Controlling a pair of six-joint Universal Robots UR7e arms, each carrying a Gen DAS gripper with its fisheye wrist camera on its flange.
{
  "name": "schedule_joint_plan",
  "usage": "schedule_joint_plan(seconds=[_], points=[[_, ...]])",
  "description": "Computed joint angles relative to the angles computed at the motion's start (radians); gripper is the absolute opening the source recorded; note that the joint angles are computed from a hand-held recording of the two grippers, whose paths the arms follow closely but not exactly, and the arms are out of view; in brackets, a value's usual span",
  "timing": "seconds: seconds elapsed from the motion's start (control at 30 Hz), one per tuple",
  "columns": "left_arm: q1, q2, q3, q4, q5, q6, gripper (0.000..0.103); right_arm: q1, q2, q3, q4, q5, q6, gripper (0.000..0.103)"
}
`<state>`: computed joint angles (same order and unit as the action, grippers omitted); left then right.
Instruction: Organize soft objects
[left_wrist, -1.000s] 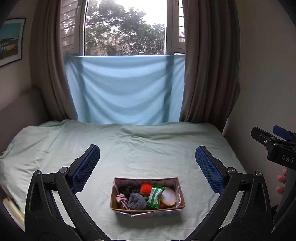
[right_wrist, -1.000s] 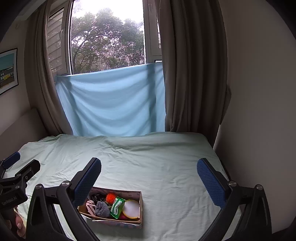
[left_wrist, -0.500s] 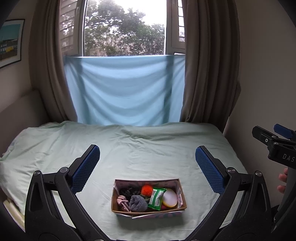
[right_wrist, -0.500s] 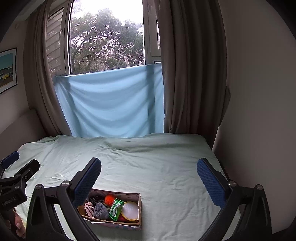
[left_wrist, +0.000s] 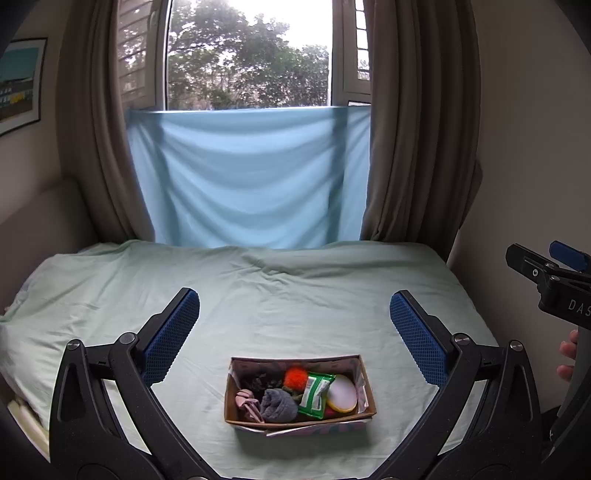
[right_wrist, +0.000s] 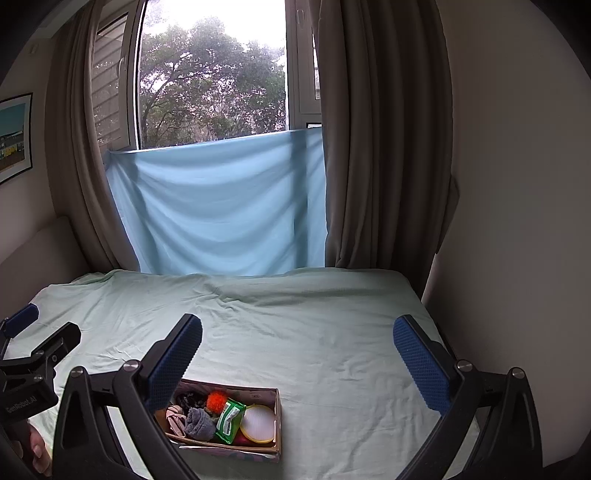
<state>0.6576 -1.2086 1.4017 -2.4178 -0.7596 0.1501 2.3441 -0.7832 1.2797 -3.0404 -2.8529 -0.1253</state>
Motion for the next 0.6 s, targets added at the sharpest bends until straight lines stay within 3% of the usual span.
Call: schedule_joint_plan(seconds=[0.5,0.6], points=[[0.008,0.014,0.005,-0.081,0.002,0.039,0.103,-0.012,0.006,-0.018,0.002,0.008,-0.011,0.103],[0.015,0.010,0.006,-0.083,-0.032,0.045,0.103,-0.017,0.004,-0.021,0.016,0.012,-0.002,0.103]])
